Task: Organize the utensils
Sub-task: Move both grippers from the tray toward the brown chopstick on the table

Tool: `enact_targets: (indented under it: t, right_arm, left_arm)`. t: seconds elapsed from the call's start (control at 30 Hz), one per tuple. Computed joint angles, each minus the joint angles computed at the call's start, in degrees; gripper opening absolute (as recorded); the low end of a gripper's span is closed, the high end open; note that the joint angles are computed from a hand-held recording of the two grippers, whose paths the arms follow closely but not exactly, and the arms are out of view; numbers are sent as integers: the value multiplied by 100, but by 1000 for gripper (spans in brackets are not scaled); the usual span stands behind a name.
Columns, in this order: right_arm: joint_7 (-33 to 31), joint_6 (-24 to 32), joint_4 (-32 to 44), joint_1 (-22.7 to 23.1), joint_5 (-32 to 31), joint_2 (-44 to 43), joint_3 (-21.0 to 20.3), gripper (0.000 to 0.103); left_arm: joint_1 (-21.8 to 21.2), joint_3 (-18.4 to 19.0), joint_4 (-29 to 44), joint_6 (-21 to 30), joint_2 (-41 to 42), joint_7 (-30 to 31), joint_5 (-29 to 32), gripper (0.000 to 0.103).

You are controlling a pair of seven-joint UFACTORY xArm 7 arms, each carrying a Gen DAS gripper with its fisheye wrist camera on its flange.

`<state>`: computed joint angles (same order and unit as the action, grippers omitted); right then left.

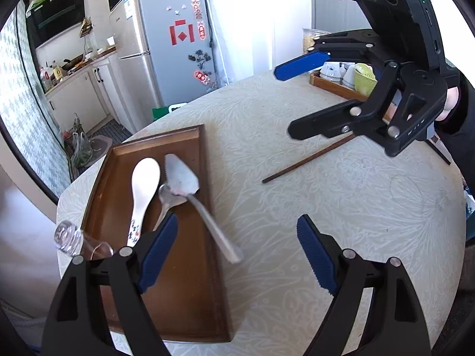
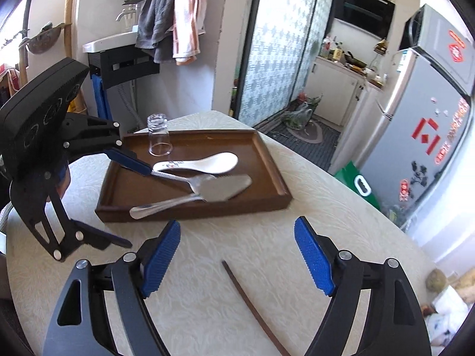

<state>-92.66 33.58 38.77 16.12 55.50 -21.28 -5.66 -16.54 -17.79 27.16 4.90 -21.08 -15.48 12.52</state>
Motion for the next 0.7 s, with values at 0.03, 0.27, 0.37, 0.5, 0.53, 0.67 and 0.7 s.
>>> enact_targets:
  t: [0.03,0.27,0.37,0.5,0.53,0.67,0.7]
  right_arm:
    - [-12,22,-23,-75,-57,-56,-63,80]
    - [-177,109,-87,-473,-288,-124,-407,80]
    - [-251,291,-131,-721,-704,-73,-496,80]
    - [-166,548,-90,-1112,-1321,164,-579,54]
    - [-177,572,-81,-1200,-1416,244,-596,53]
    - [-307,705,-14,-1450,-1484,506,-631,51]
    - [-324,763,39,-1514,-1493,597,-633,51]
  left_arm:
    - [-42,12,40,-28,57,18,-13,85]
    - [-66,-285,455,-53,505,-116,197,85]
    - [-17,-470,753,-30,804,-165,521,85]
    - [-768,120,1238,182,1463,697,-104,84]
    - [-897,222,1334,201,1597,952,-305,82]
    - [-1046,346,1799,279,2207,1579,-607,77]
    - [-1048,329,1870,301,2297,1878,-861,76]
